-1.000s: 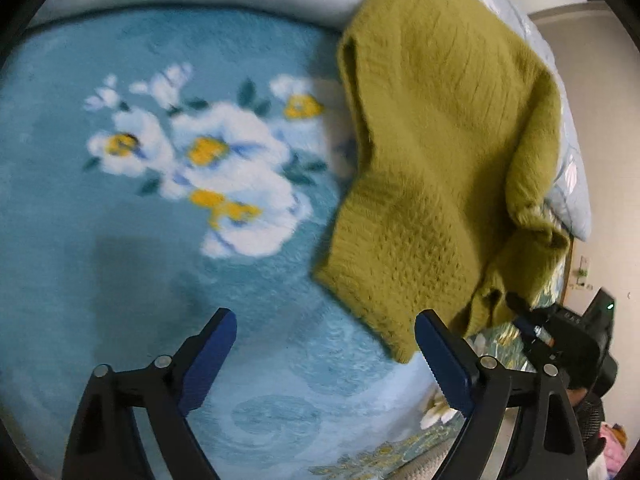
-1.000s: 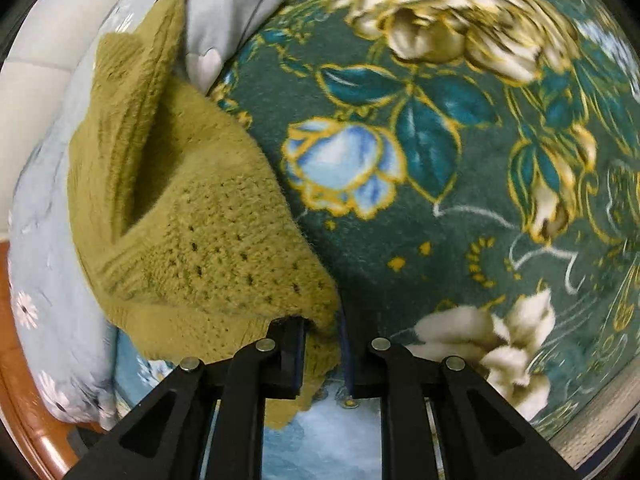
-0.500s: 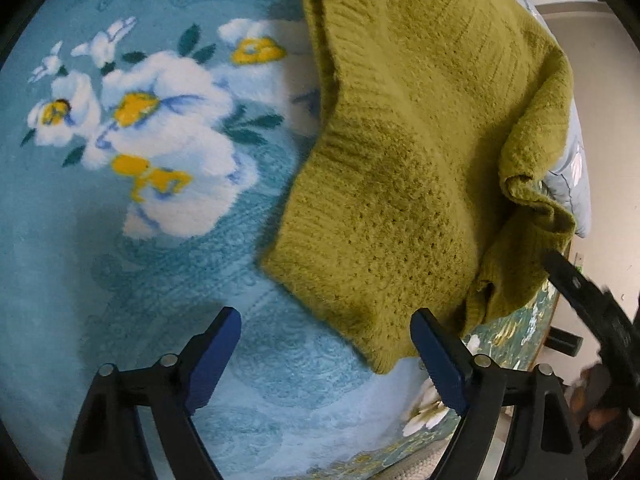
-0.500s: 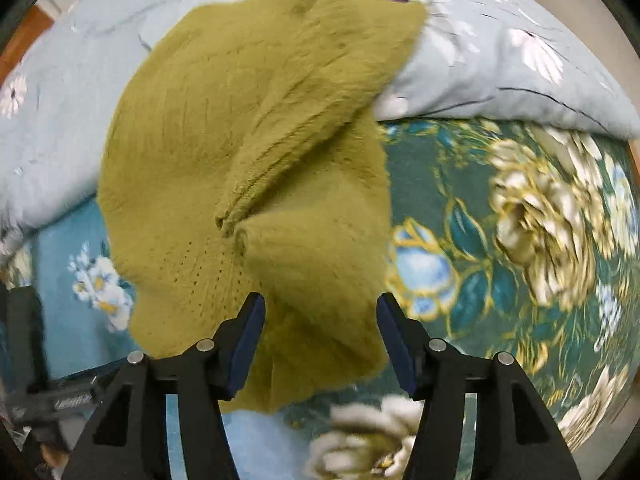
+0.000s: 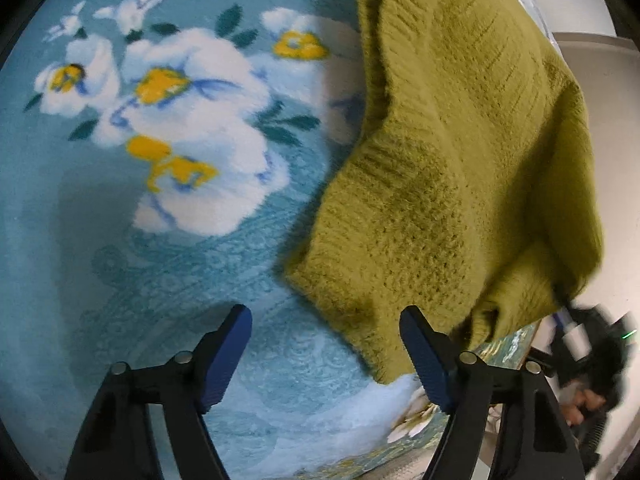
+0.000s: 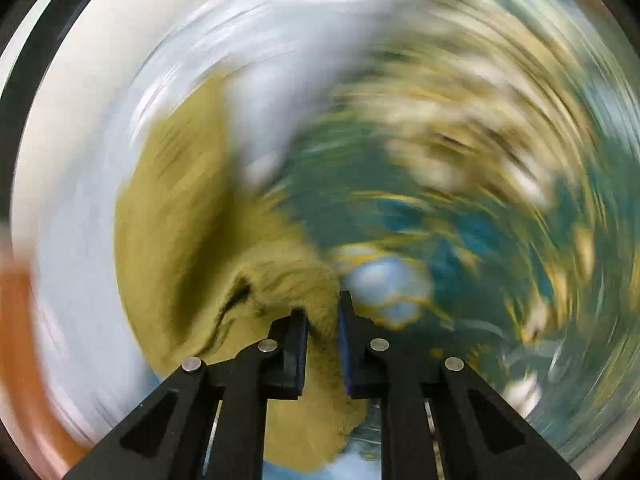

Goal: Fold clothes

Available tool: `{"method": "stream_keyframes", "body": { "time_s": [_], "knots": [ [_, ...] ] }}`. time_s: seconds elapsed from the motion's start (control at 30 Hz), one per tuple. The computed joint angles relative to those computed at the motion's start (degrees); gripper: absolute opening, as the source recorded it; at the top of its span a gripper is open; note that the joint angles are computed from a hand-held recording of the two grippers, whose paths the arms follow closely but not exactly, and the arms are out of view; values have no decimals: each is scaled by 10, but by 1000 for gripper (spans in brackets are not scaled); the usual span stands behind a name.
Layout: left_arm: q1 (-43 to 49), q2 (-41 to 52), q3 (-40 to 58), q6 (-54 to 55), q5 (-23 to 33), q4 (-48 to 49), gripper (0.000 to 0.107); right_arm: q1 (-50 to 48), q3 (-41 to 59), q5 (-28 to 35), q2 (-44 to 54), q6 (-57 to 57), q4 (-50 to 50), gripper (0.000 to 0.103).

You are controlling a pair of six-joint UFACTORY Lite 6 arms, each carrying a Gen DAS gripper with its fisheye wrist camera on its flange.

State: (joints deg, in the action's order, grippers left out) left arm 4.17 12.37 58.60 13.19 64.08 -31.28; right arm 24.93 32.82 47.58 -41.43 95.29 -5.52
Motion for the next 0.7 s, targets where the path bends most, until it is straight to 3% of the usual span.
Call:
{"method": "stream_keyframes", "body": {
  "time_s": [0.07,0.13,0.2,0.27,0.37,0.43,0.57,0.7],
  "knots": [
    [-4,3,3,0,-1,0,78,-8,-74,29,-100,57,10,8],
    [-2,4,4,5,-2,-5,75,2,-90,36,-126,54,17,8],
    [5,11,6,0,0,-10,67,24,-75,28,-98,48,21,8],
    [13,20,15,-8,4,-14,66,19,-65,11,-72,19,31,8],
    [21,30,29,-5,14,-26,47,9,-42,1,-36,-25,42,11],
    [18,38,40,-4,19,-31,44,4,-17,14,-12,-50,44,11],
    [8,50,54,-7,18,-30,44,24,78,63,82,-90,35,24],
    [13,54,63,-12,23,-25,44,51,121,15,159,-140,62,51]
  ]
}}
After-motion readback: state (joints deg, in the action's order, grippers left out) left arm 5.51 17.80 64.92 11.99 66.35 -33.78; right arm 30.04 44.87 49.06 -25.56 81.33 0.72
